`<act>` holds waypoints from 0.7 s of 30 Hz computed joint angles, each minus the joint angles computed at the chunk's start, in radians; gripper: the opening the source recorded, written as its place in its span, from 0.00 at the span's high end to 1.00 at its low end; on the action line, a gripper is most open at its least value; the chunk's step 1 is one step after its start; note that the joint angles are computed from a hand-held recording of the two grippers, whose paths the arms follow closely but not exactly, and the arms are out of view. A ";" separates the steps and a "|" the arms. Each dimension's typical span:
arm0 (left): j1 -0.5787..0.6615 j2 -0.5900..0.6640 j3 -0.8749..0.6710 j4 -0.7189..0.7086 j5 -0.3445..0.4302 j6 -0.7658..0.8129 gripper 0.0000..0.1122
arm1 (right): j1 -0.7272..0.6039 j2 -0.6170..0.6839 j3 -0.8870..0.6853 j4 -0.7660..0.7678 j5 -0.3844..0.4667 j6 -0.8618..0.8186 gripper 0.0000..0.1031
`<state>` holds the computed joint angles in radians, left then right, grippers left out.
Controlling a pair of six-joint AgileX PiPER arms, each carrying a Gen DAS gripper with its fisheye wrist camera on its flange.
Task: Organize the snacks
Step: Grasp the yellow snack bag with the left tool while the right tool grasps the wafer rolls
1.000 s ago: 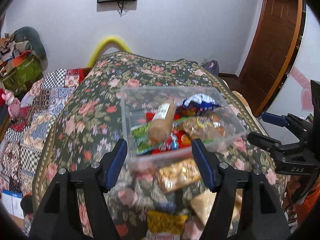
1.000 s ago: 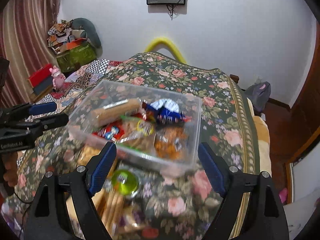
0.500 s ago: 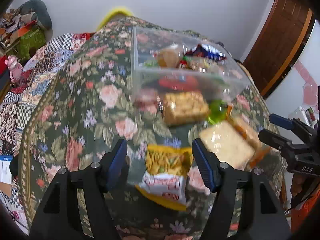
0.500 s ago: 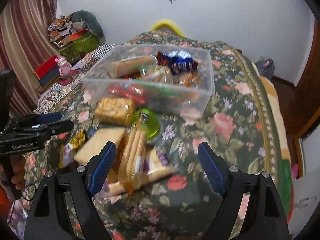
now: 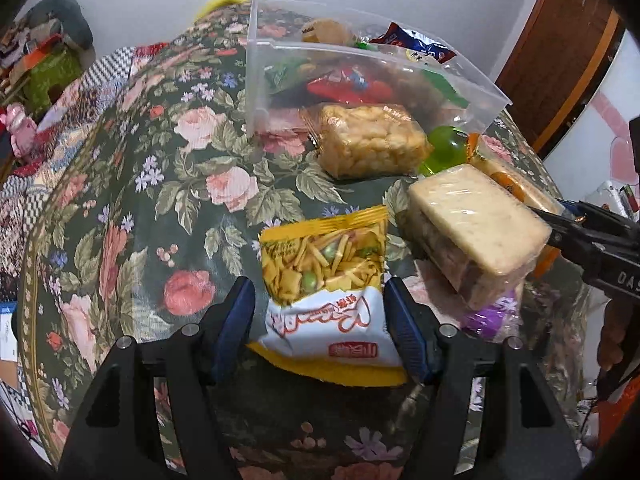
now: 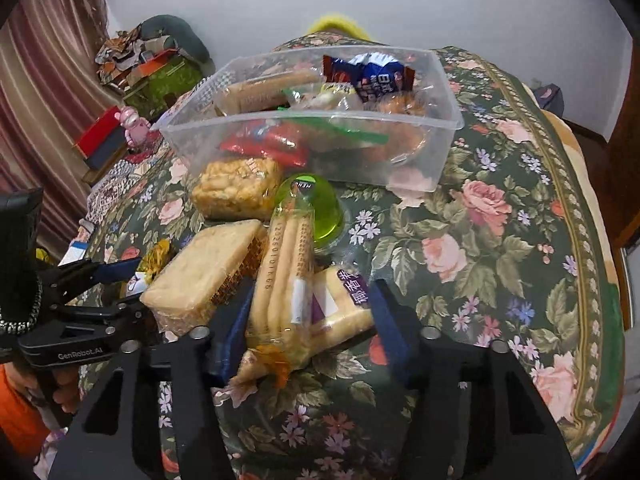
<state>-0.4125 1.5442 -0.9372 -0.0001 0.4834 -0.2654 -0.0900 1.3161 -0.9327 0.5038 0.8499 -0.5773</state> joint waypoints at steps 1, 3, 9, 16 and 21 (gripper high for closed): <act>-0.010 0.001 0.004 0.035 -0.008 -0.030 0.40 | 0.006 0.002 0.003 -0.004 -0.011 0.002 0.55; -0.022 0.001 0.015 0.085 -0.031 -0.076 0.40 | 0.010 0.005 0.005 -0.002 -0.025 0.002 0.62; -0.027 -0.013 0.045 0.138 -0.079 -0.137 0.54 | 0.000 0.015 0.003 0.048 -0.020 -0.035 0.79; 0.005 -0.034 0.051 0.107 -0.077 -0.104 0.56 | -0.036 -0.033 0.009 0.087 -0.016 -0.063 0.80; 0.016 -0.063 0.021 0.113 -0.057 -0.111 0.56 | -0.052 -0.054 -0.014 0.095 -0.006 -0.060 0.80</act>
